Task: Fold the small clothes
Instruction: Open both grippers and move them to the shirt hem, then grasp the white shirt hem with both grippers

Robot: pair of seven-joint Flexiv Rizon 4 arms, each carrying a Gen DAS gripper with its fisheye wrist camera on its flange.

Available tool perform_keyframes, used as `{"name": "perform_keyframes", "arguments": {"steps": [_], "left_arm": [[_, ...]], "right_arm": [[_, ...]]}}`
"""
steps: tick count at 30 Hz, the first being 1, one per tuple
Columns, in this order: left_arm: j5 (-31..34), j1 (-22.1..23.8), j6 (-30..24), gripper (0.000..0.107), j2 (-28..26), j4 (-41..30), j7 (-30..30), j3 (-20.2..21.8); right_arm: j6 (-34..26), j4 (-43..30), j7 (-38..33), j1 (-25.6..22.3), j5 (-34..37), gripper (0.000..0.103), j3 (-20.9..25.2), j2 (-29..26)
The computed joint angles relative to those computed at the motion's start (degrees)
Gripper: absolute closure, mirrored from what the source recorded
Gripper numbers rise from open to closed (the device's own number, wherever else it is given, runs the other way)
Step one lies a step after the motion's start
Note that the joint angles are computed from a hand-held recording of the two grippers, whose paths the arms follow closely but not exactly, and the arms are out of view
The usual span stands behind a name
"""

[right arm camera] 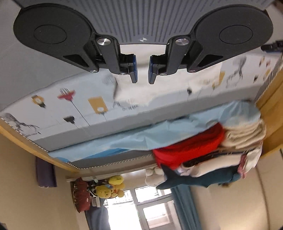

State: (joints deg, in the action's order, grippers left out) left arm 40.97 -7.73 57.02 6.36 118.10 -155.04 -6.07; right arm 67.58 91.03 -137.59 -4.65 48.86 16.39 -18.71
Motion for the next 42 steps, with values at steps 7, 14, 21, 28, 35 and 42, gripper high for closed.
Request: {"name": "perform_keyframes", "arguments": {"steps": [7,14,21,28,35,42], "left_arm": [[-6.72,0.16,5.92,0.092,2.22,11.32,-11.13,1.09],[-13.87,1.90,9.22,0.092,3.10,15.85,-9.46,1.75],[-17.92,1.91,5.62,0.088,0.91,16.60,-5.68,1.53],[-21.61,1.59,3.09,0.075,-1.07,16.82,-3.52,2.72],[-23.94,0.38,2.00,0.075,-4.01,15.97,0.09,3.48],[-22.22,-0.97,2.75,0.101,-3.40,15.59,0.32,3.74]], "right_arm": [[-3.01,9.08,3.64,-1.61,-3.43,0.090,-2.89,2.27],[-3.72,11.63,13.13,-0.20,-11.76,0.090,-5.21,-0.54],[-3.82,12.48,15.88,-0.62,-17.04,0.089,-4.82,-2.13],[-3.29,12.85,20.91,0.54,-24.11,0.073,-5.85,-4.81],[-2.51,14.50,26.85,3.01,-33.39,0.068,-7.24,-6.60],[-2.30,14.28,24.57,-0.32,-33.10,0.097,-3.66,-7.01]]}}
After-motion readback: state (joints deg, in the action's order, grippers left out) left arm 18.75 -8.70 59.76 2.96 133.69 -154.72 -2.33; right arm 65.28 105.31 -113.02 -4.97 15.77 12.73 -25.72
